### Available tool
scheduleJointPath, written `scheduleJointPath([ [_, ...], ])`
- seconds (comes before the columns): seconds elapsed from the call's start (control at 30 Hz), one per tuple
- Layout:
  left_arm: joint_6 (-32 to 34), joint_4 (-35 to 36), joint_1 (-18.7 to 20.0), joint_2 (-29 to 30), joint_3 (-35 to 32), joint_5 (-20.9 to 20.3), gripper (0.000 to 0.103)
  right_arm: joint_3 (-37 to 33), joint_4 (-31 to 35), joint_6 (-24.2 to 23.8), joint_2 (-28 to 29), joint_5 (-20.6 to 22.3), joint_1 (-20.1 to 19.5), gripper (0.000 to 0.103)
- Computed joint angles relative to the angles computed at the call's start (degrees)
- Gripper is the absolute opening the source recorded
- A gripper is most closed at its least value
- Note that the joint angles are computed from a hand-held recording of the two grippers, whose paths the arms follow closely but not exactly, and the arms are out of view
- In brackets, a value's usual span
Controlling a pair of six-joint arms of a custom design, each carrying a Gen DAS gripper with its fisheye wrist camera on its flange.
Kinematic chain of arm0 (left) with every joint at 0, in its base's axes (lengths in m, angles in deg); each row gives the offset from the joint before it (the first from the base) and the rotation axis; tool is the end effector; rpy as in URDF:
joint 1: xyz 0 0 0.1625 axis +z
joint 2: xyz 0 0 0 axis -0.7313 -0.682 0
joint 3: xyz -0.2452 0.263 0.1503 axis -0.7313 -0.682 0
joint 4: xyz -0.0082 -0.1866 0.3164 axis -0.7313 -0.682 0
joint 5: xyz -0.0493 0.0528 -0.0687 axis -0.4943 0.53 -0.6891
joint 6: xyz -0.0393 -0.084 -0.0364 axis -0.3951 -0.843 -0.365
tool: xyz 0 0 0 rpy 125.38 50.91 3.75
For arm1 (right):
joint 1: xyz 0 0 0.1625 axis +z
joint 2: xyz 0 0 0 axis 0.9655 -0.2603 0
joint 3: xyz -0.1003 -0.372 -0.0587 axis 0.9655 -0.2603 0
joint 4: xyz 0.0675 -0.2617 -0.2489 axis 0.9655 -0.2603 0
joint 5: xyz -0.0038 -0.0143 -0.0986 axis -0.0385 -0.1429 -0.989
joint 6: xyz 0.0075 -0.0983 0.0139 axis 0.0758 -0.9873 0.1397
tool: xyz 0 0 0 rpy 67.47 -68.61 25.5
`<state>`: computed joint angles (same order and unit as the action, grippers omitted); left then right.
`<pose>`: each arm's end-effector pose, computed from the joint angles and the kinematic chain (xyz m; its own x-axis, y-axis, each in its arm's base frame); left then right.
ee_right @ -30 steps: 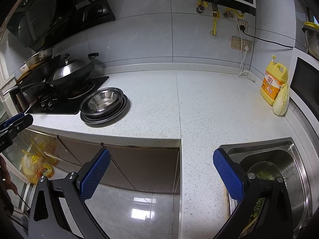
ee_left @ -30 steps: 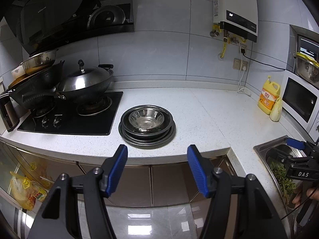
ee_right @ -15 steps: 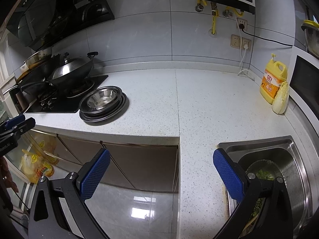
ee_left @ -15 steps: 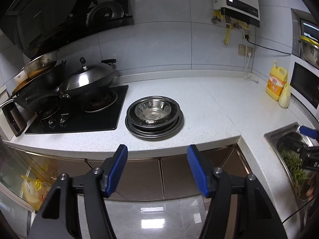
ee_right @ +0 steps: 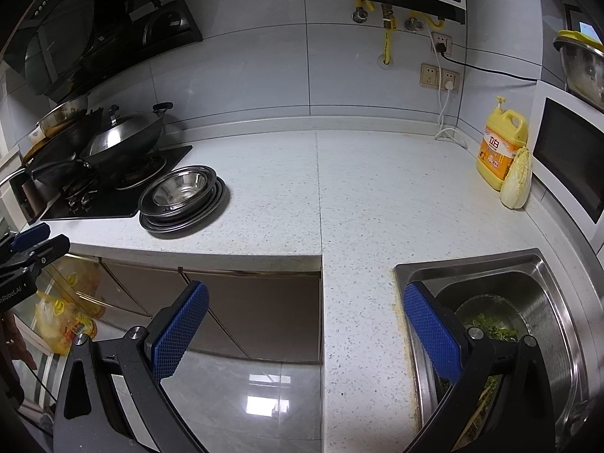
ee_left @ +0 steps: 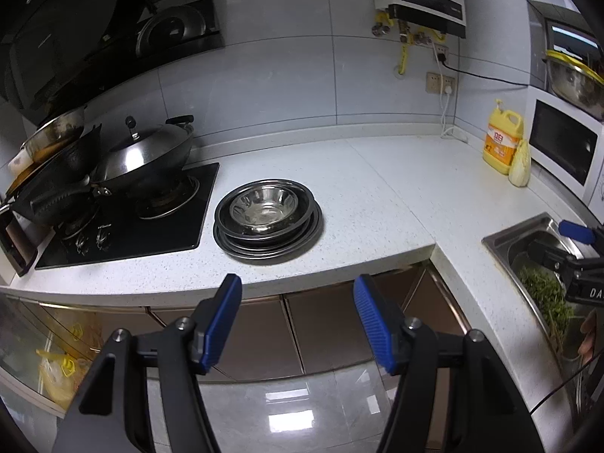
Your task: Organize plates and bowls
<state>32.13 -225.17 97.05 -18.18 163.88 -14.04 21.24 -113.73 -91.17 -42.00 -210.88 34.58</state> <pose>-0.2944 -0.6700 0.2319 -0.6060 0.3112 -0.7320 0.7423 0.5519 -0.3799 0.3021 -0.6829 0.2685 -0.7051 0.1685 0.6888 -0.4436 0.6529 -0.6139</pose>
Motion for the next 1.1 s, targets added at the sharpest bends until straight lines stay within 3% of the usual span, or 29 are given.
scheduleJointPath([
  [0.47, -9.39, 1.97, 0.64, -2.02, 1.06, 0.26, 0.060, -0.50, 0.45, -0.19, 0.45, 0.45, 0.08, 0.102],
  [1.1, -6.79, -0.72, -0.58, -2.64, 3.06, 1.55, 0.060, -0.77, 0.44, -0.67, 0.81, 1.53, 0.14, 0.102],
])
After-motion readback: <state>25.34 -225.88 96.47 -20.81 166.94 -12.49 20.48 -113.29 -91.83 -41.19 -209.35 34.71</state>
